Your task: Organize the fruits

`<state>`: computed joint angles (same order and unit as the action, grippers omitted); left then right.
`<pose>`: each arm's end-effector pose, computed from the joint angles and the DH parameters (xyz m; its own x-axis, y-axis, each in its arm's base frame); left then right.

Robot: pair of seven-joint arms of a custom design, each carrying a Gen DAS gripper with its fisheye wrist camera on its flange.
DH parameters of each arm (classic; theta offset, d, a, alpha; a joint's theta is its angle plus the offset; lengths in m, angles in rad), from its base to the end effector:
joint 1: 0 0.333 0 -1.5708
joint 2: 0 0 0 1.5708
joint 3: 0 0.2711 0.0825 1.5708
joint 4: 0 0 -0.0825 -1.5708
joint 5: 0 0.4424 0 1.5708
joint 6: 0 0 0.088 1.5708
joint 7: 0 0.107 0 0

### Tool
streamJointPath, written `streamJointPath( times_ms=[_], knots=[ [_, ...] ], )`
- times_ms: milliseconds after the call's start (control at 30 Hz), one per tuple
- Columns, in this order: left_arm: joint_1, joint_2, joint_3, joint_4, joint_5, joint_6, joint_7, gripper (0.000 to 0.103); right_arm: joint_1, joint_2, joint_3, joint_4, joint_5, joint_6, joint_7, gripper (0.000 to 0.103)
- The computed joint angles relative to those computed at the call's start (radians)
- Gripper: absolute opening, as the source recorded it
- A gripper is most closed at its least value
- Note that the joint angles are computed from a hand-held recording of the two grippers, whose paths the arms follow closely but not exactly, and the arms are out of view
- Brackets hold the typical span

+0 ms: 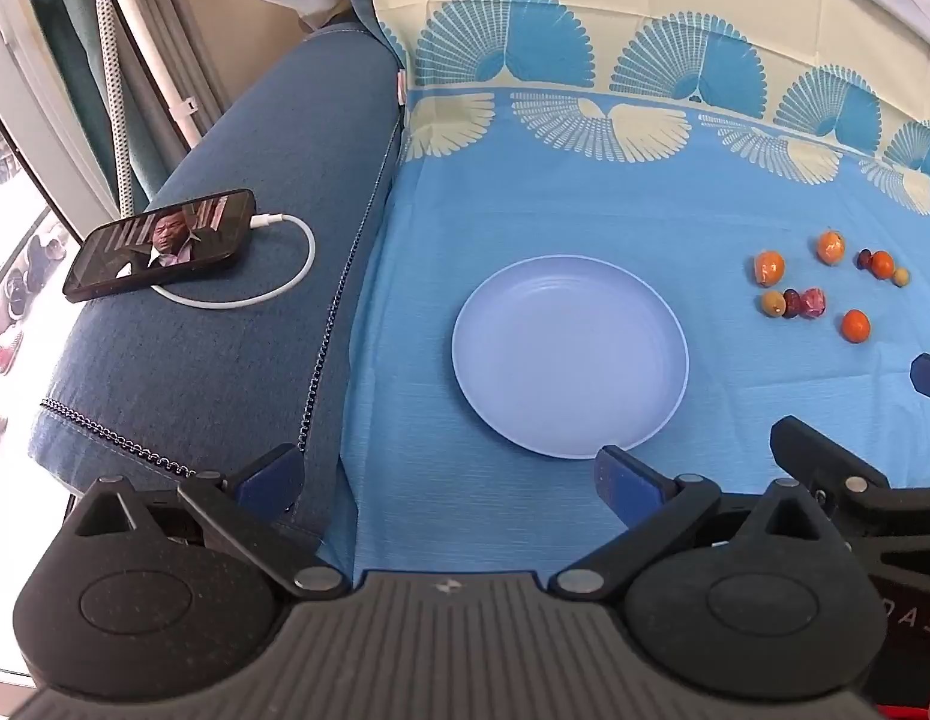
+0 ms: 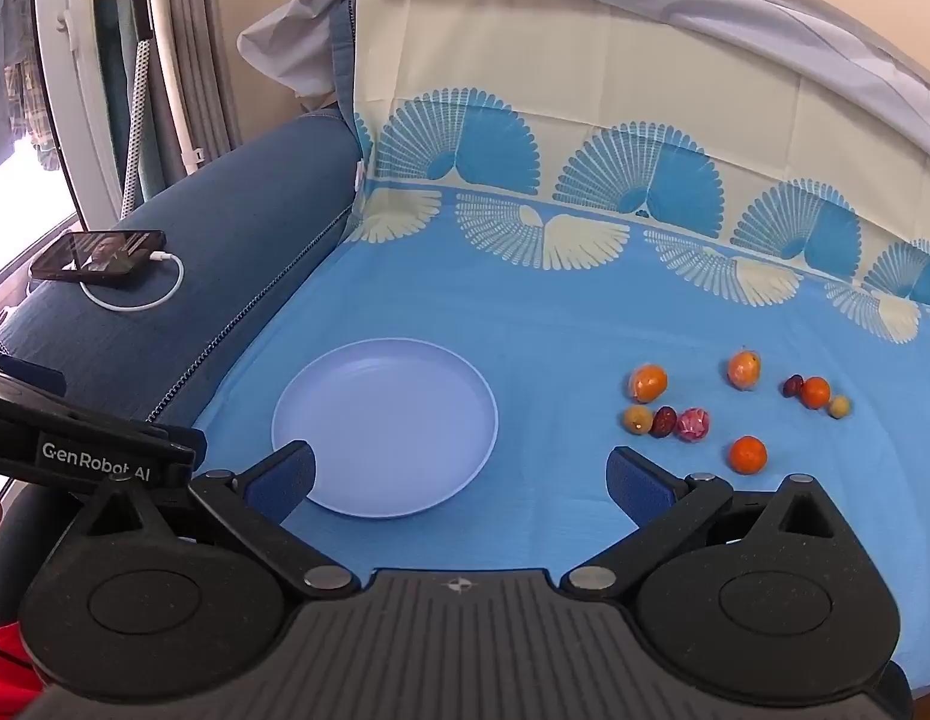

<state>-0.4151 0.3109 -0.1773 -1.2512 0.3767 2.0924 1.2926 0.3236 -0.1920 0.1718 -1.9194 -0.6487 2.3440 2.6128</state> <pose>0.6287 -0.3761 0.6098 -0.3256 -0.9297 -0.1720 -0.7495 0.3647 -0.5525 0.5414 0.2896 0.5924 -0.1990 -0.9787 -0.0504 -0.6395 0.1687 -0.7501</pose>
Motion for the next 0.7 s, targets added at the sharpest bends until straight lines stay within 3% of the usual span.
streamJointPath(
  times_ms=[700],
  knots=[
    [-0.005,-0.006,-0.001,-0.012,0.007,0.005,-0.010,0.103,0.000,-0.004,-0.001,-0.013,-0.005,0.011,0.012,0.103]
  ],
)
